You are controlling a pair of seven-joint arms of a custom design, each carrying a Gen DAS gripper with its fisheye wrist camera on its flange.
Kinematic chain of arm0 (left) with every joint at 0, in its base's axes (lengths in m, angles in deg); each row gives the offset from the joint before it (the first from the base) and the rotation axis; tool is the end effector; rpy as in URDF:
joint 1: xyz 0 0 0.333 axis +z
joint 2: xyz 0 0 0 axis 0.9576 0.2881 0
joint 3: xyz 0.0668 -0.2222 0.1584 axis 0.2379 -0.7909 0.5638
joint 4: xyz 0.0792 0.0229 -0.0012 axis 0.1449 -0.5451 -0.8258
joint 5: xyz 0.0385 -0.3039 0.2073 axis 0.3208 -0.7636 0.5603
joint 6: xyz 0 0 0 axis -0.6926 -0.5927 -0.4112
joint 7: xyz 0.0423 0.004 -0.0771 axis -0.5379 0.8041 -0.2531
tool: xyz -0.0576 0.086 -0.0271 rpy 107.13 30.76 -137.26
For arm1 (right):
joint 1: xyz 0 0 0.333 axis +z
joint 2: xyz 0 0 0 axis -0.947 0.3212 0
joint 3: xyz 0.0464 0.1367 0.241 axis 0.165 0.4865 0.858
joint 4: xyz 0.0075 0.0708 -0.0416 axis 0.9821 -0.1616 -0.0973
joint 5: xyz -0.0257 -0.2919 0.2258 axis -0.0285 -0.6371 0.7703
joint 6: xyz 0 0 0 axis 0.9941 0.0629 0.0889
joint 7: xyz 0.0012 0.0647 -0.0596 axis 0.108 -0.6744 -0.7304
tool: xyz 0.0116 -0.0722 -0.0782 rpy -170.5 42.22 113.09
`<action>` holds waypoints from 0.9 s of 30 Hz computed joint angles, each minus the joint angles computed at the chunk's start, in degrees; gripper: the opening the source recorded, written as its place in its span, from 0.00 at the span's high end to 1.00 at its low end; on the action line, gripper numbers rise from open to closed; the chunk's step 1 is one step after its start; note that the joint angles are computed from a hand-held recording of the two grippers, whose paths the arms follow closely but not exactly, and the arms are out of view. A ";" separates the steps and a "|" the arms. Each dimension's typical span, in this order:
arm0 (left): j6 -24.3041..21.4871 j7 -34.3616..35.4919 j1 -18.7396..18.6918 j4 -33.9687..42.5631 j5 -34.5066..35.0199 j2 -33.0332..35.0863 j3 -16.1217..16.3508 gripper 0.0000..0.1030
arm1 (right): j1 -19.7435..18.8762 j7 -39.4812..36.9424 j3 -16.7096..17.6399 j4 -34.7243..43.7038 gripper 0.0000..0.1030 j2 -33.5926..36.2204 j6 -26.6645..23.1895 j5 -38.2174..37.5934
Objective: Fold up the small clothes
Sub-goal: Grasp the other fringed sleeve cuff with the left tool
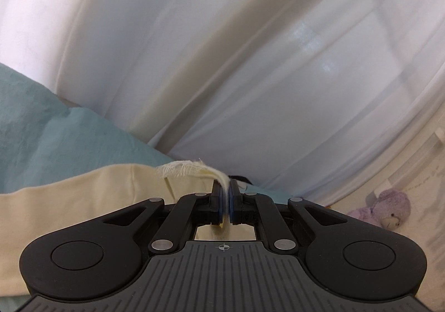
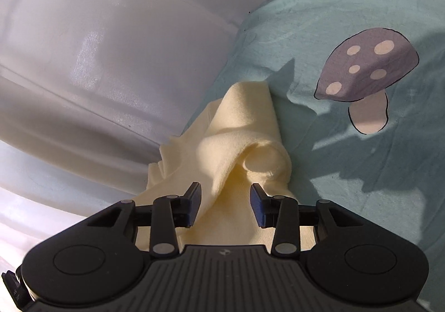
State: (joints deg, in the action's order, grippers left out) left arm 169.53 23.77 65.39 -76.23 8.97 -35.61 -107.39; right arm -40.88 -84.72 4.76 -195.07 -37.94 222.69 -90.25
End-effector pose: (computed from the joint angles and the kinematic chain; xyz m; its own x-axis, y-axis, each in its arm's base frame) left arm 0.6286 -0.2538 0.5720 -0.3818 -0.6716 0.6349 -0.7748 -0.1420 -0.6161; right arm 0.3634 0.3812 0.4553 -0.4766 -0.3615 -0.8014 -0.1749 0.9323 -0.3166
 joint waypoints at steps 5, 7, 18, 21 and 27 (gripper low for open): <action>0.62 -2.41 0.33 2.30 1.13 1.61 0.96 0.94 | -0.70 6.50 -0.46 -0.57 0.48 0.31 1.78 -3.40; 1.04 -2.74 0.60 2.49 1.99 1.93 1.01 0.94 | -1.01 9.25 -0.80 -0.28 0.48 0.99 2.96 -5.16; -1.93 2.34 2.41 2.62 1.13 2.91 -0.16 0.94 | -0.15 -4.78 -2.40 3.40 0.93 3.79 -0.20 4.65; -2.56 4.45 2.68 1.87 -0.05 3.34 -0.72 0.94 | 1.59 -3.02 0.02 2.13 0.93 1.62 -10.13 -0.33; -1.73 2.35 -0.23 0.57 8.88 4.28 2.18 0.94 | 1.78 -26.32 -1.64 -1.12 0.86 -1.78 0.44 12.41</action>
State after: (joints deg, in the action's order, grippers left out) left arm 167.80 26.13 65.16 -75.67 17.85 -31.33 -105.21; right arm -39.09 -111.04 3.13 -196.19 -39.72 223.14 -77.84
